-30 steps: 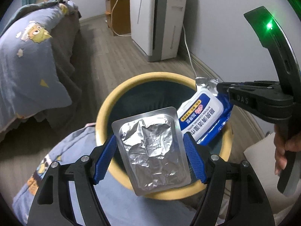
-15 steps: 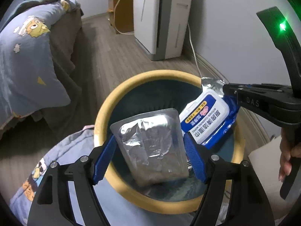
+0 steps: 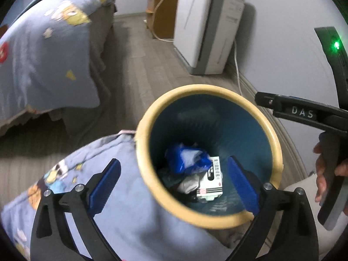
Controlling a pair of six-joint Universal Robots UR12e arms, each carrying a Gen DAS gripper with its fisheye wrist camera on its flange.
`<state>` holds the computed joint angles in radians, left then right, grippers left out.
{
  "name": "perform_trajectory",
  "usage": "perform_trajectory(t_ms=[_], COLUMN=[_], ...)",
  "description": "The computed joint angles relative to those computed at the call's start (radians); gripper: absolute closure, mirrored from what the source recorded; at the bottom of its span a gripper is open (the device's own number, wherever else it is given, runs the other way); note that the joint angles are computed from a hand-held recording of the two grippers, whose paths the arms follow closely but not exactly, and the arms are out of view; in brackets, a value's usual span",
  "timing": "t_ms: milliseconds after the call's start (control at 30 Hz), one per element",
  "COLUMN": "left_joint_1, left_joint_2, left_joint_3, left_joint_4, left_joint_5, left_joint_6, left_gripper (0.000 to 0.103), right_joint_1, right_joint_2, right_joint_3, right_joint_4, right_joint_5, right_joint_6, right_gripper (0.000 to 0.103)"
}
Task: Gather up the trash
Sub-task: 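Move both open tools back over the cushion toward the mask and tissue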
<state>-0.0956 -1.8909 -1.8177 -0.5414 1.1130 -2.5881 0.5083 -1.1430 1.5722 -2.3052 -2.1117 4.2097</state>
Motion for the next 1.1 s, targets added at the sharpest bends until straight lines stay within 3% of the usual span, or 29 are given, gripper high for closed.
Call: perform_trajectory(t_ms=[67, 433, 667, 767, 867, 1100], left_joint_1=[0.012, 0.088, 0.122, 0.157, 0.209, 0.281], left_joint_2=[0.011, 0.113, 0.182, 0.215, 0.247, 0.29], left_joint_3=[-0.01, -0.087, -0.145, -0.168, -0.186, -0.224], left_joint_4=[0.004, 0.058, 0.142, 0.134, 0.092, 0.099], left_joint_5=[0.0, 0.086, 0.202, 0.182, 0.108, 0.112], left_joint_6=[-0.017, -0.036, -0.022, -0.002, 0.016, -0.031], left_gripper=[0.006, 0.005, 0.005, 0.005, 0.005, 0.005], right_joint_1=[0.003, 0.031, 0.054, 0.073, 0.096, 0.158], right_joint_2=[0.001, 0.007, 0.0, 0.004, 0.013, 0.072], right_joint_3=[-0.003, -0.041, -0.059, -0.077, -0.101, -0.209], right_joint_4=[-0.012, -0.002, -0.015, -0.023, -0.027, 0.044], right_joint_5=[-0.002, -0.034, 0.058, 0.067, 0.071, 0.076], right_joint_6=[-0.011, -0.082, -0.076, -0.067, -0.088, -0.183], right_gripper=[0.006, 0.006, 0.006, 0.006, 0.006, 0.006])
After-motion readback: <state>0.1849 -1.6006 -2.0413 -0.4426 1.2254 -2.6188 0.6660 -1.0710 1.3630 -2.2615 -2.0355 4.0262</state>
